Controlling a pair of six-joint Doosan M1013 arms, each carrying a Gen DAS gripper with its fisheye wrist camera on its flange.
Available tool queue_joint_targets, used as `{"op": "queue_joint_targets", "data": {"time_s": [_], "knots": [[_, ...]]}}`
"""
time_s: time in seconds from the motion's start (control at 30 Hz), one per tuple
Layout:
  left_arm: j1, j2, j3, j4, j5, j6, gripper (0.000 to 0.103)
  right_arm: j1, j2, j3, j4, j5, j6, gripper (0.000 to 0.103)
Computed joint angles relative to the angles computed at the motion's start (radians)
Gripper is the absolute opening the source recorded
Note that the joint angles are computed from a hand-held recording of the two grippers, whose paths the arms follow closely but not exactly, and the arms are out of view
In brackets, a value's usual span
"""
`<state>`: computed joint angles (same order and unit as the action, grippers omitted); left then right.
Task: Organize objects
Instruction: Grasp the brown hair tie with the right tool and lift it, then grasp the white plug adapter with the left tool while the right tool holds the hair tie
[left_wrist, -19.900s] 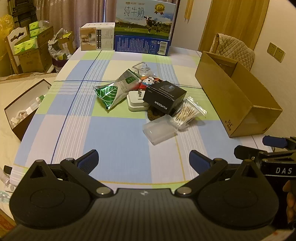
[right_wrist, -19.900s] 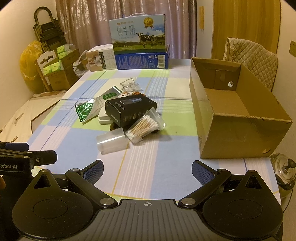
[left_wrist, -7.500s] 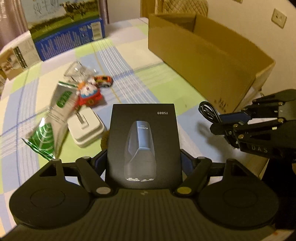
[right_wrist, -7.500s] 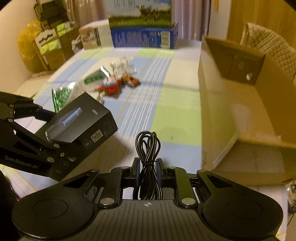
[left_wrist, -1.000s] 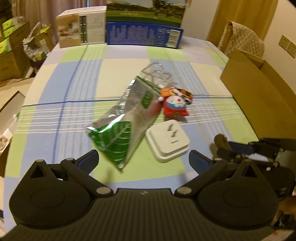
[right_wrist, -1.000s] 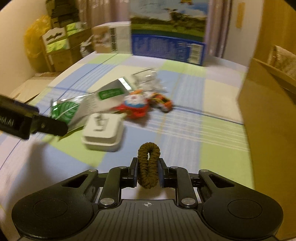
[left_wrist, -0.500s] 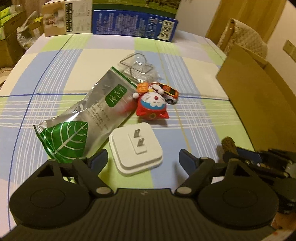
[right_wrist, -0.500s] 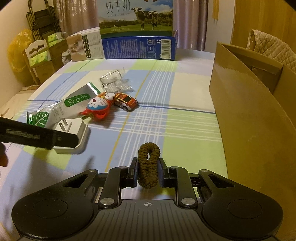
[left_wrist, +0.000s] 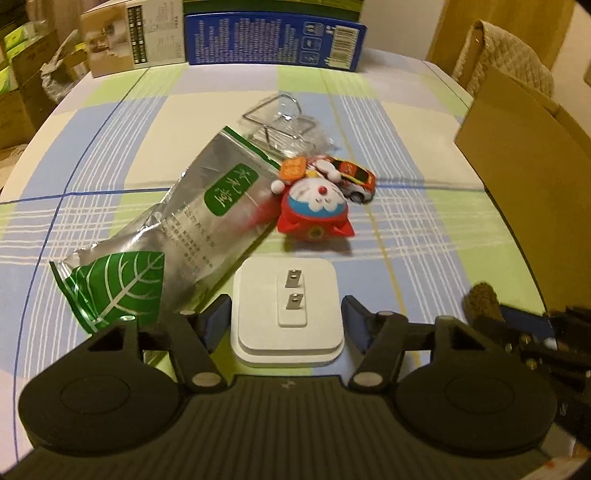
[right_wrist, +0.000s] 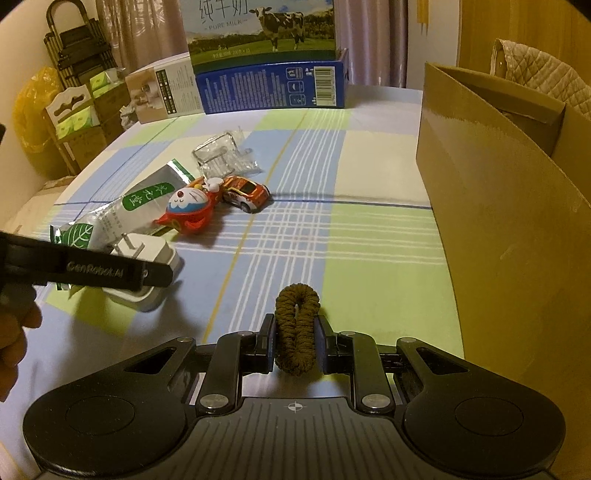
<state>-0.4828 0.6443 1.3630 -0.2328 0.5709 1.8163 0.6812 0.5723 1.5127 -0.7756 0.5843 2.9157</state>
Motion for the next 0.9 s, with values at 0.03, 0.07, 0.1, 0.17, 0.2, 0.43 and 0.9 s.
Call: {"op": "queue_joint_targets", "data": {"time_s": [0.03,0.07,0.1,0.17,0.2,0.43,0.9], "knots": [[-0.001,-0.006,0.008,0.002,0.002,0.019,0.060,0.000,-0.001,0.001,0.002,0.000,-0.001,0.018],[-0.002,-0.013,0.018,0.003,0.002,0.038,0.060,0.001,0.000,0.001,0.004,0.001,-0.001,0.018],[-0.001,-0.020,0.028,-0.003,0.003,0.059,0.060,0.001,0.000,0.002,0.008,0.001,-0.003,0.018],[0.002,-0.028,0.042,-0.018,0.007,0.084,0.061,0.001,0.000,0.002,0.017,-0.001,-0.008,0.018],[0.002,-0.030,0.045,-0.012,0.015,0.082,0.061,0.002,0.001,0.000,0.020,0.000,-0.014,0.018],[-0.007,-0.038,0.066,0.039,-0.024,0.082,0.061,0.005,0.001,0.001,0.021,0.004,-0.017,0.018],[-0.008,-0.087,0.104,0.050,-0.019,0.072,0.060,0.025,-0.020,0.000,0.032,0.024,-0.055,0.018]]}}
